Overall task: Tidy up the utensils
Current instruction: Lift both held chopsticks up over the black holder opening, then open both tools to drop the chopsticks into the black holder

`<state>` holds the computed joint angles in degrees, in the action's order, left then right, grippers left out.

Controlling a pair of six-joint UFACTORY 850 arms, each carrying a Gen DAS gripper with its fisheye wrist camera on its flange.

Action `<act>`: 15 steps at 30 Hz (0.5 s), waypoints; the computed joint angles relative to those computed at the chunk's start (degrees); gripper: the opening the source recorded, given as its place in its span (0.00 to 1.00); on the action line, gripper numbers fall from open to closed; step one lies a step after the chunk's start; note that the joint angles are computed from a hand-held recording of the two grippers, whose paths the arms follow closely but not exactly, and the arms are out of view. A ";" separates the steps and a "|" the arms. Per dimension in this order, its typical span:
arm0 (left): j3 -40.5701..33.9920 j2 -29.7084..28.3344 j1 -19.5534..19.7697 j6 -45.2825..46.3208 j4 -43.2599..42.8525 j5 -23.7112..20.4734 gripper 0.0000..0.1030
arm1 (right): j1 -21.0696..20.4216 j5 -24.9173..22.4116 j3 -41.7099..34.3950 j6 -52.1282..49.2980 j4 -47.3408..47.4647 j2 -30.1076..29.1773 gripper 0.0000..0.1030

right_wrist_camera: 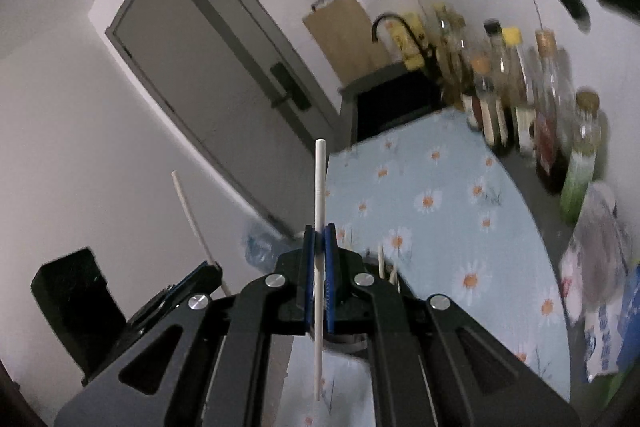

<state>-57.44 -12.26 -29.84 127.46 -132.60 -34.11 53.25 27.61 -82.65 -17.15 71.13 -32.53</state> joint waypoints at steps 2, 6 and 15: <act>-0.38 -0.56 -0.41 5.06 -5.78 -0.11 0.04 | 0.08 3.17 -1.86 -2.44 1.27 -1.04 0.05; -1.60 -2.23 -0.61 10.43 -12.46 -1.83 0.04 | 0.65 9.43 -5.00 -8.32 3.83 -3.22 0.05; -1.81 -4.74 -0.94 15.15 -16.52 -6.34 0.04 | 0.04 11.06 -8.70 -14.58 7.92 -7.24 0.06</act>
<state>-59.25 -17.00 -30.78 142.62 -149.12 -40.45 53.29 38.66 -91.35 -31.73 79.05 -39.77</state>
